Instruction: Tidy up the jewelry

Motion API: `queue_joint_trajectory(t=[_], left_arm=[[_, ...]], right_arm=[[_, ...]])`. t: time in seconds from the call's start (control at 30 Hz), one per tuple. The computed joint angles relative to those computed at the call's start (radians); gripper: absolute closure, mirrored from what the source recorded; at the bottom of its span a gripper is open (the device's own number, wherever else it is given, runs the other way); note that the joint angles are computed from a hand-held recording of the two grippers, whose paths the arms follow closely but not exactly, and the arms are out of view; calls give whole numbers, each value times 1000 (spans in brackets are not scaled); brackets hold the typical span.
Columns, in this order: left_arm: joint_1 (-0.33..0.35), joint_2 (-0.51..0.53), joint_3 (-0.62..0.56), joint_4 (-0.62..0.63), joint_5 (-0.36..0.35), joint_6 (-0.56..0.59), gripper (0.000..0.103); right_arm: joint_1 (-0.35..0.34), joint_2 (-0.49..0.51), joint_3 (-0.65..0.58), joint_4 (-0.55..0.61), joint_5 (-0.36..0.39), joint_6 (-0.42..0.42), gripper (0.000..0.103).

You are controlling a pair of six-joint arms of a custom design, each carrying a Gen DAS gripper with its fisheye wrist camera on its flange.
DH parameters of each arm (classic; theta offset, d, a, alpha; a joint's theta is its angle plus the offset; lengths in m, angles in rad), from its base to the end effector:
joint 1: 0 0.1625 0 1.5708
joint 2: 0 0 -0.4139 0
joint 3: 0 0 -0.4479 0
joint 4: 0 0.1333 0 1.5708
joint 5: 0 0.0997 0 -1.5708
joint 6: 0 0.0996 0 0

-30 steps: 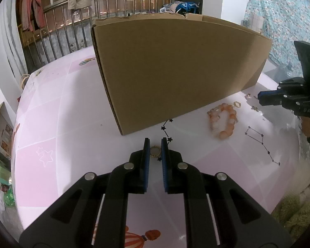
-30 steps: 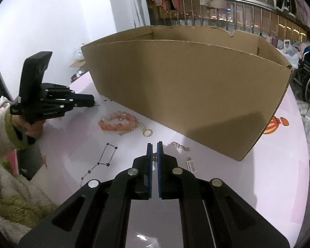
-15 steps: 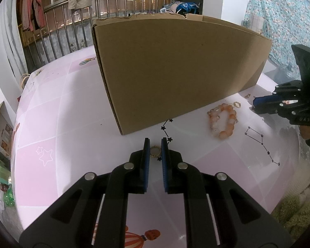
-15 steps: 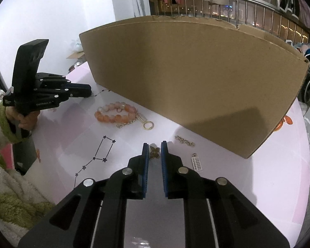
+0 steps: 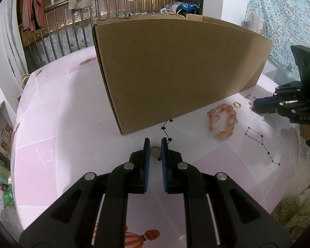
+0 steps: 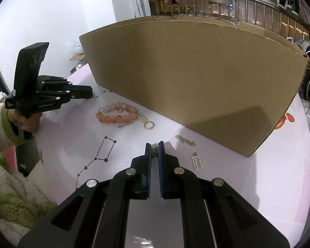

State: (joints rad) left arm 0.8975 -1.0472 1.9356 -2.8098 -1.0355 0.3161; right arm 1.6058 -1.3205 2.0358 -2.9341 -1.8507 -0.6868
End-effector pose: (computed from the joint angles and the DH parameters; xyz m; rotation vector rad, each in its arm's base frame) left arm -0.2380 -0.5936 0.1271 1.1308 2.3641 -0.5838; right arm 0.1259 -0.5738 0.2536 0.7992 -2.4642 0.7066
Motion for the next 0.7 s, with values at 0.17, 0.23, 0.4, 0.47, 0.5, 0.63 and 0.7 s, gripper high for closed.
queue_joint_trajectory(t=[0.17,0.23,0.4,0.47,0.5,0.63,0.7], left_arm=[[1,-1,1,-1,-2,-1,93],[1,-1,2,-3,-3,-1,93],[1,-2,3,-4,-3,-2,93],[0,-1,2,-3,-4,-2,93],[0,-1,2,-3,-4,-3,93],[2,0,1,-4,-7,-4,93],[3,-1,2,-4,-8,-3,93]], right_arm=[[1,0,0,-1,5,4,100],[1,1,0,-3,3,1,100],[-3,-7,-1,6,21,18,100],[-2,-9,-10,26,23,29,100],[0,-7,-12,30,19,31,100],[7,4,-23,45,9,33,98],[10,11,-28,55,1,30,98]])
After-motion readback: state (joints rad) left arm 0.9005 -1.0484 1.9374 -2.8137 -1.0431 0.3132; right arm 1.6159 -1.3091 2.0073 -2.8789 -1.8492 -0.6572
